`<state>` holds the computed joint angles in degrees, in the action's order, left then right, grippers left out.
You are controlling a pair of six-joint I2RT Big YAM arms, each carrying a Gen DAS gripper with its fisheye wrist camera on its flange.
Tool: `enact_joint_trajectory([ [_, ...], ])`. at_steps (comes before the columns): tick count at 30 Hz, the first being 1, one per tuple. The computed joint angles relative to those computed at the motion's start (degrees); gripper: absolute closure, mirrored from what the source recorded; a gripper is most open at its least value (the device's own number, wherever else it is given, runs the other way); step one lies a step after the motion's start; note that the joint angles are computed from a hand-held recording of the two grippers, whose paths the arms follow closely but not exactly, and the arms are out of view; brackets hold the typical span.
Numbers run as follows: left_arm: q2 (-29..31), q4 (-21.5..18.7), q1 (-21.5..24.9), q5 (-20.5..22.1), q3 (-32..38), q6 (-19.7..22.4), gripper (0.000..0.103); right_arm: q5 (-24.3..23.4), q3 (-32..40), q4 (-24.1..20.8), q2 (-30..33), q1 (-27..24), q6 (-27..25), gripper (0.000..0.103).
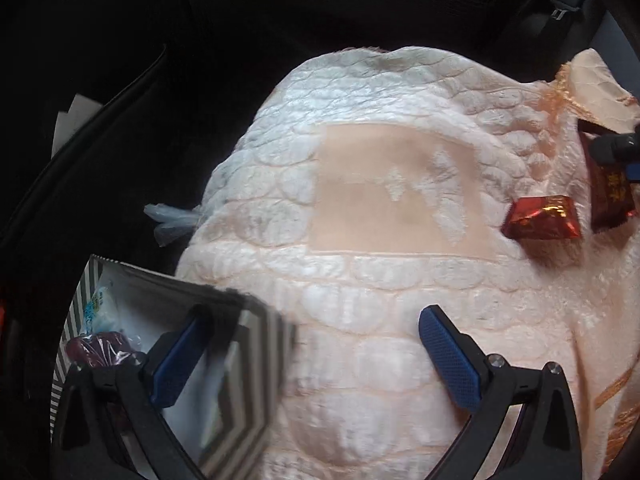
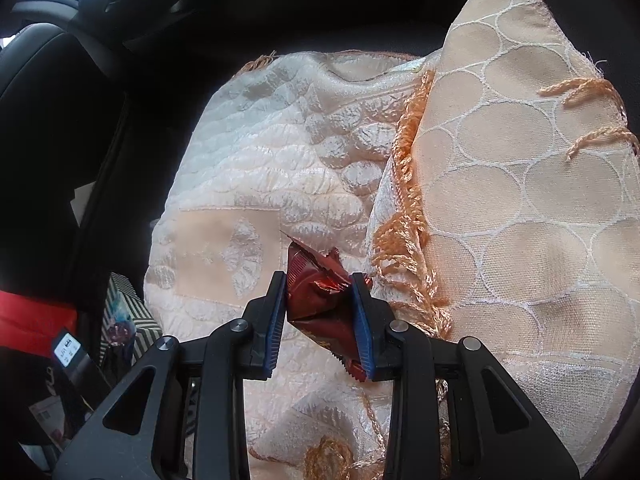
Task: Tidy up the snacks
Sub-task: 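Hold red candy in right gripper while left gripper moves toward the other red candy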
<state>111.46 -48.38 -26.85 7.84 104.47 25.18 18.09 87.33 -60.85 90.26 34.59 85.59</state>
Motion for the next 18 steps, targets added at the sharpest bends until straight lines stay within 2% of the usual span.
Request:
enact_joint_trajectory([
  [1, 0.2, -0.8, 0.6, 2.3, 1.0, -1.7, 0.0, 0.0, 0.1, -0.1, 0.0, 0.0, 0.0, 0.073],
  [2, 0.3, -1.6, 0.5, 1.6, 1.3, -1.2, 0.0, -0.1, 0.2, -0.2, 0.1, 0.0, -0.1, 0.073],
  [4, -1.4, 1.9, -0.1, -0.1, -2.0, 1.3, 0.0, -0.4, 0.3, -0.4, 0.2, -0.1, -0.3, 0.073],
  [8, -1.8, 1.5, 0.2, 1.4, -2.1, 2.5, 0.0, -0.3, -0.3, 0.2, -0.3, 0.1, 0.3, 0.073],
  [11, -3.4, 5.3, -0.1, 0.0, -5.5, 4.6, 0.0, -0.3, -0.5, 0.2, -0.3, 0.1, 0.2, 0.073],
  [16, -4.9, 8.9, -0.6, -1.5, -8.5, 5.0, 0.0, -0.7, 0.3, -0.3, 0.4, 0.0, -0.3, 0.073],
  [18, -5.1, 8.7, -0.7, -2.3, -8.8, 4.2, 0.0, -0.9, 0.8, -0.6, 0.8, 0.0, -0.6, 0.073],
])
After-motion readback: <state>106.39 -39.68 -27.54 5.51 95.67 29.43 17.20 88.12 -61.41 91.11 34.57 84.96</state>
